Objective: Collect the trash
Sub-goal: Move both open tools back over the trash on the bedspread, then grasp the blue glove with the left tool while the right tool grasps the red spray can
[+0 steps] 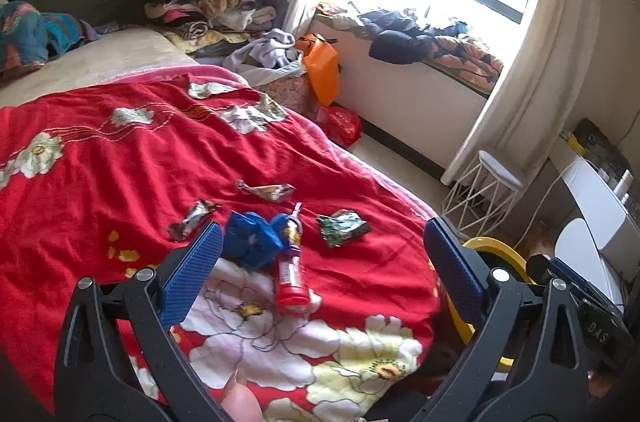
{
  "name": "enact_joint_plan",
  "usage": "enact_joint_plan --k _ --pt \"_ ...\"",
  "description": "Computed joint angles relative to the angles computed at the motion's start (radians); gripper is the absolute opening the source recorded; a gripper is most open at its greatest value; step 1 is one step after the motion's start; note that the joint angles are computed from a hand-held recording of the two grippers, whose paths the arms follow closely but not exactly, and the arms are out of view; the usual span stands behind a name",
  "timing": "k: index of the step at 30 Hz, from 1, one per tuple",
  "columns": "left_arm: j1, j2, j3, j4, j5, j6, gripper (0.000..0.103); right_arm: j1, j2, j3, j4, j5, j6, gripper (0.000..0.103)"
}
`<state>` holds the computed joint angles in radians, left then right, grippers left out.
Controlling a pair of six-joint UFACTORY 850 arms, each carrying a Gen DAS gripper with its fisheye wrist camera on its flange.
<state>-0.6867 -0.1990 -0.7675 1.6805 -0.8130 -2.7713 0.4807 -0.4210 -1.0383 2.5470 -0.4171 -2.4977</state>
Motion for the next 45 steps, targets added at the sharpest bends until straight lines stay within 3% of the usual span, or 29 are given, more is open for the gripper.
enact_joint_plan --k 26,34,40,45 --pt "0.112 0.083 0.129 -0.055 0.04 0.008 0.092 0.133 -0.103 -0.104 -0.175 0.038 0.078 0.085" --pt "0.18 0.074 0.14 0.064 0.119 -0.058 0.092 0.165 -0.175 -0.175 -0.266 0.065 0.158 0.084" --pt "0.261 0.029 0.11 0.199 0.243 -0.125 0.07 0.192 -0.247 -0.251 -0.379 0.098 0.264 0.079" --pt "0.317 -0.01 0.086 0.314 0.334 -0.195 0.054 0.205 -0.308 -0.319 -0.565 0.136 0.457 0.067"
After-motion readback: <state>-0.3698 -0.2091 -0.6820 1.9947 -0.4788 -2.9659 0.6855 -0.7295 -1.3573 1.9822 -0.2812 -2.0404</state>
